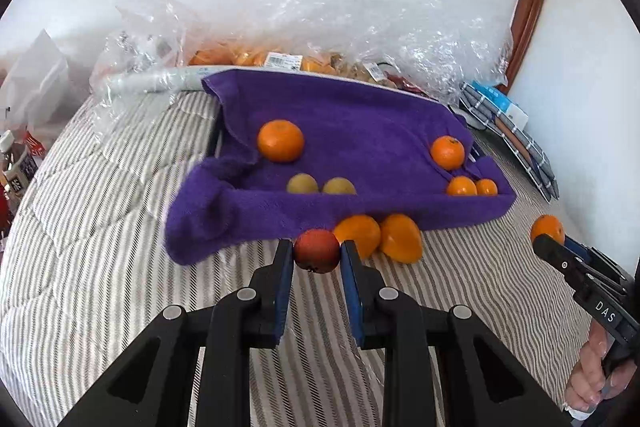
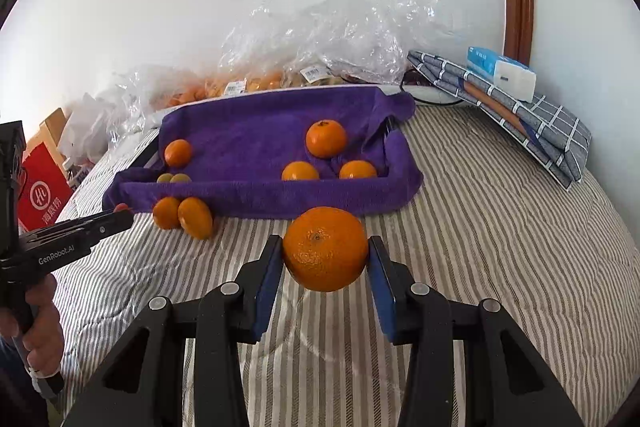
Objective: Organize fruits
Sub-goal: 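Lower the tangerine and red fruit onto the towel and open both tools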
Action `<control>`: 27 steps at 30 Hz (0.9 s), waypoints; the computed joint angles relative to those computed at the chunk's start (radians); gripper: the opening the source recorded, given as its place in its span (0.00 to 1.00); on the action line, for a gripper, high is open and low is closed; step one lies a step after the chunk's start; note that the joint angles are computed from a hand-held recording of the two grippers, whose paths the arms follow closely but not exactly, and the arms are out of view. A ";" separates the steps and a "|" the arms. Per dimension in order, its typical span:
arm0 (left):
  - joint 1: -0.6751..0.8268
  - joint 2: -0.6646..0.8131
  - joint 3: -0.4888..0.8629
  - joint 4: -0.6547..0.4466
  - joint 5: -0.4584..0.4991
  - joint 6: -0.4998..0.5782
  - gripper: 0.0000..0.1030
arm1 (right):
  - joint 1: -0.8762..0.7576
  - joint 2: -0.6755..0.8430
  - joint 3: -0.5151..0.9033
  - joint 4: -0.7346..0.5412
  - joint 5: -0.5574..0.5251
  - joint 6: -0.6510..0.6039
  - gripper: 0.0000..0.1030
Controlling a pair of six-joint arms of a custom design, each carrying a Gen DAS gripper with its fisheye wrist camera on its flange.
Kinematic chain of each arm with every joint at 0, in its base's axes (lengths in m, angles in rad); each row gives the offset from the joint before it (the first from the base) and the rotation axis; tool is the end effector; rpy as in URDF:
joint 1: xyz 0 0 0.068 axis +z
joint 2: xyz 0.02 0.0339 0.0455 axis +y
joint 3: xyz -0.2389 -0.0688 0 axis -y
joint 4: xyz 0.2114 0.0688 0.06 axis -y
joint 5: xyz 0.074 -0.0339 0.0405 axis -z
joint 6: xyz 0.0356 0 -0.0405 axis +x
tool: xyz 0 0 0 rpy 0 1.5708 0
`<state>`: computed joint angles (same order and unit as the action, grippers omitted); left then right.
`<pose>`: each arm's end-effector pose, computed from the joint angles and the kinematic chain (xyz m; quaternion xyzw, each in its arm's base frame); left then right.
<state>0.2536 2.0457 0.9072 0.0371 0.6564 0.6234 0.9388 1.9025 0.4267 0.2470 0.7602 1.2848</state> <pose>0.3138 0.0589 0.0680 0.2429 0.8912 -0.1904 0.3324 0.1445 0.1558 0.0406 0.2197 0.8906 -0.0203 0.3978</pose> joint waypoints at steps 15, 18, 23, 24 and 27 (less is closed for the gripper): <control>-0.159 0.183 0.343 -0.011 -0.088 -0.260 0.22 | -0.446 0.070 0.062 0.344 -0.211 -0.499 0.41; -0.176 0.207 0.344 0.009 -0.098 -0.262 0.22 | -0.475 0.140 0.099 0.385 -0.236 -0.523 0.41; -0.182 0.246 0.367 0.000 -0.106 -0.251 0.22 | -0.491 0.231 0.130 0.460 -0.294 -0.548 0.41; -0.181 0.251 0.374 -0.008 -0.098 -0.251 0.22 | -0.488 0.239 0.142 0.453 -0.290 -0.556 0.41; -0.179 0.254 0.372 -0.008 -0.092 -0.248 0.22 | -0.486 0.265 0.170 0.434 -0.274 -0.560 0.41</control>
